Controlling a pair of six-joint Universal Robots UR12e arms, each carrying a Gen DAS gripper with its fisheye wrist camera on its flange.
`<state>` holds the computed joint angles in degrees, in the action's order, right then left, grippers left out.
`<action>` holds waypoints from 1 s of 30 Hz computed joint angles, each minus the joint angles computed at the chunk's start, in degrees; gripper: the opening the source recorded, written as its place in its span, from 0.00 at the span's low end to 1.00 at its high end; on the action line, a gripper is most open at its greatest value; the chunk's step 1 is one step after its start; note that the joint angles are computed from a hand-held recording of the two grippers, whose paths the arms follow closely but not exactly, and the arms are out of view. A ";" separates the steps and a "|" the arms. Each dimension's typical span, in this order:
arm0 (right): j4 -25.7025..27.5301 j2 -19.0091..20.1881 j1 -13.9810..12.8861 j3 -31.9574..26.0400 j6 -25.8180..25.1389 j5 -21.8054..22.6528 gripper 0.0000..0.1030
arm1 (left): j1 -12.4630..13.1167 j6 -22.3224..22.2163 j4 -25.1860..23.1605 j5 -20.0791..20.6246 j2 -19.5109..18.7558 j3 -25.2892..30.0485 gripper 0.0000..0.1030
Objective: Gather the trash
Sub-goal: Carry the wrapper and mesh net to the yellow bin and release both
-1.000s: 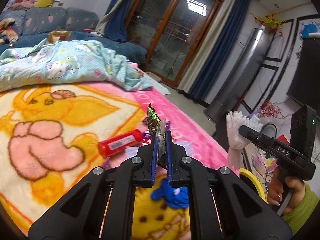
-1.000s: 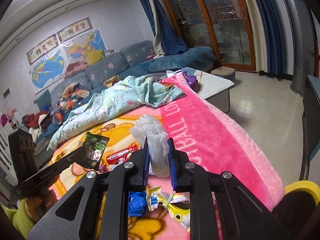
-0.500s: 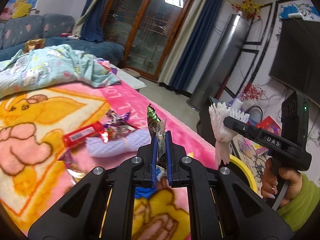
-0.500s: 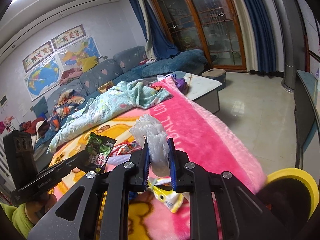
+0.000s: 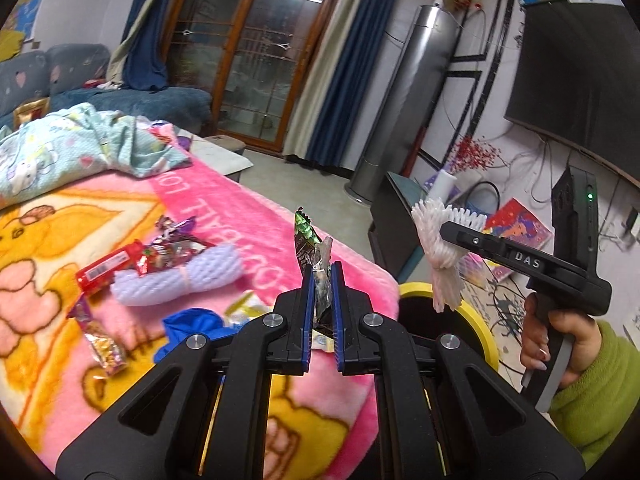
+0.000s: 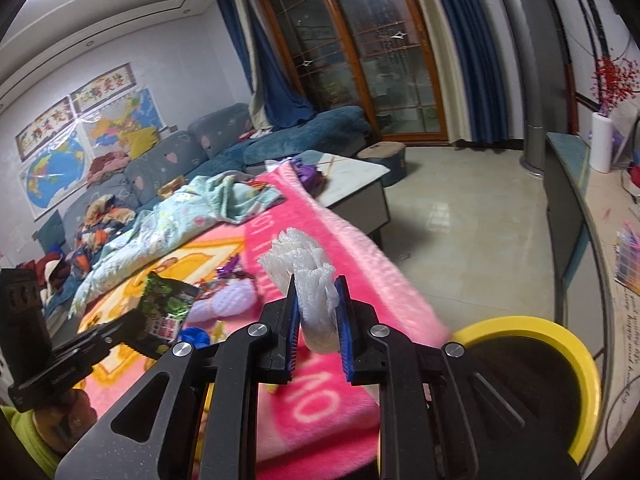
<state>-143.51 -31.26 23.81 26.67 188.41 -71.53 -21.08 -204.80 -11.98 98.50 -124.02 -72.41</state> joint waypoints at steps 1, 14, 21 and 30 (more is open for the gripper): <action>-0.21 -0.35 -0.15 0.68 0.22 -0.04 0.16 | -0.13 0.35 -0.08 -0.27 -0.19 0.31 0.04; -4.17 -4.26 -1.71 8.70 4.24 -3.03 0.16 | -1.72 5.65 -1.92 -3.90 -3.05 4.89 0.04; -5.85 -5.67 -2.76 11.62 6.42 -4.61 0.16 | -2.51 7.93 -3.56 -7.03 -5.08 7.80 0.04; -6.07 -6.21 -4.13 13.30 11.61 -6.11 0.16 | -3.40 10.06 -8.04 -12.22 -8.46 12.66 0.04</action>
<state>-149.58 -37.47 19.69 39.96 200.02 -77.64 -24.47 -194.74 -20.03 86.28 -132.48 -59.76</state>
